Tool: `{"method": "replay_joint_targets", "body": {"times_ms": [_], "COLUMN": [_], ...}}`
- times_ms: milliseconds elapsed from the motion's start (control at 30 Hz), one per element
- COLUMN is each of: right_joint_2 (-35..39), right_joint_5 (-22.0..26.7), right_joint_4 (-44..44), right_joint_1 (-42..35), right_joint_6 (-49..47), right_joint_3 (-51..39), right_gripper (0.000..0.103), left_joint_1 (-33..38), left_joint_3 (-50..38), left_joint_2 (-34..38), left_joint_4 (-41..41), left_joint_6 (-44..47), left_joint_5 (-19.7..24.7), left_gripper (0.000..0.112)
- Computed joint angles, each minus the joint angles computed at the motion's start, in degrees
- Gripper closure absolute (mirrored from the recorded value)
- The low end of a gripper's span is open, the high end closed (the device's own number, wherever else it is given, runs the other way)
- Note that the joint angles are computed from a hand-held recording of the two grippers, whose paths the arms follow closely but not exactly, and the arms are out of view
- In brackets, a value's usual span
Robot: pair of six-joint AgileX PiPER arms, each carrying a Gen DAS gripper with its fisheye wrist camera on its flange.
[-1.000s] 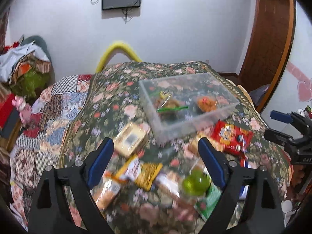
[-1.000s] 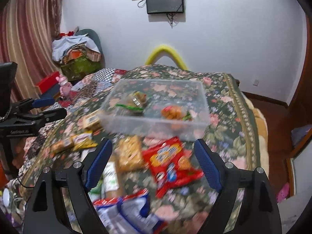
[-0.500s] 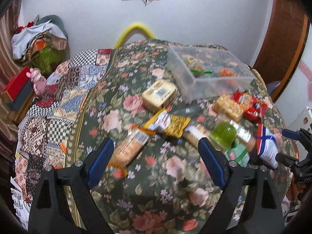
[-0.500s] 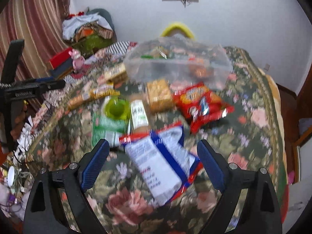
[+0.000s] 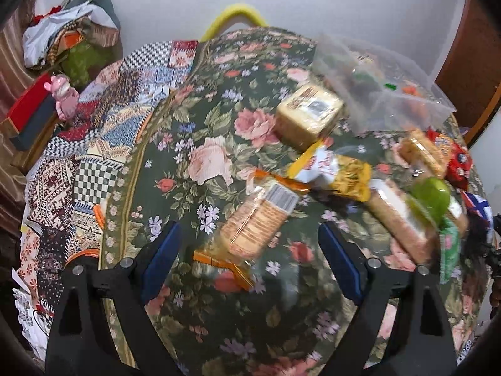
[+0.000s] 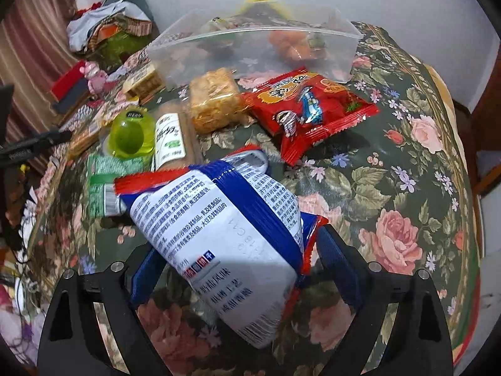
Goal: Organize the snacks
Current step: 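Grasp the tan biscuit pack with the left tool while the right grasps the blue-white chip bag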
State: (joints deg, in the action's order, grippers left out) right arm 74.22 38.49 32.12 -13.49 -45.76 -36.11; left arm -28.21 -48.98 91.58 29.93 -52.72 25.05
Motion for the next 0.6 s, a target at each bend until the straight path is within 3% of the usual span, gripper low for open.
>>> {"method": "replay_joint_targets", "body": {"times_ms": [167, 267, 367, 500, 600], "right_joint_2": [0.24, 0.83, 0.89, 0.02, 0.46], "right_joint_5": [0.93, 2.32, 2.46, 2.86, 3.19], "right_joint_4": [3.2, 5.27, 5.86, 5.84, 6.38], "right_joint_1": [-1.97, -3.39, -3.6, -3.15, -2.86], "right_joint_6": [-2.55, -3.6, -3.62, -2.8, -2.73], "right_joint_3": [-0.31, -0.84, -1.01, -1.14, -1.55], "right_gripper": [0.023, 0.03, 0.036, 0.044, 0.048], "left_joint_1": [2.47, 2.81, 1.98, 1.83, 2.87], "left_joint_3": [-2.3, -4.23, -4.92, -4.5, -3.78], "left_joint_2": [5.92, 8.97, 10.32, 10.38, 9.57], "left_joint_4": [-3.44, -3.92, 1.88, 6.82, 6.57], "left_joint_6": [4.42, 6.19, 0.82, -4.72, -5.37], "left_joint_5": [-2.83, -2.74, -2.23, -1.69, -1.71], "left_gripper": [0.024, 0.036, 0.044, 0.065, 0.075]}}
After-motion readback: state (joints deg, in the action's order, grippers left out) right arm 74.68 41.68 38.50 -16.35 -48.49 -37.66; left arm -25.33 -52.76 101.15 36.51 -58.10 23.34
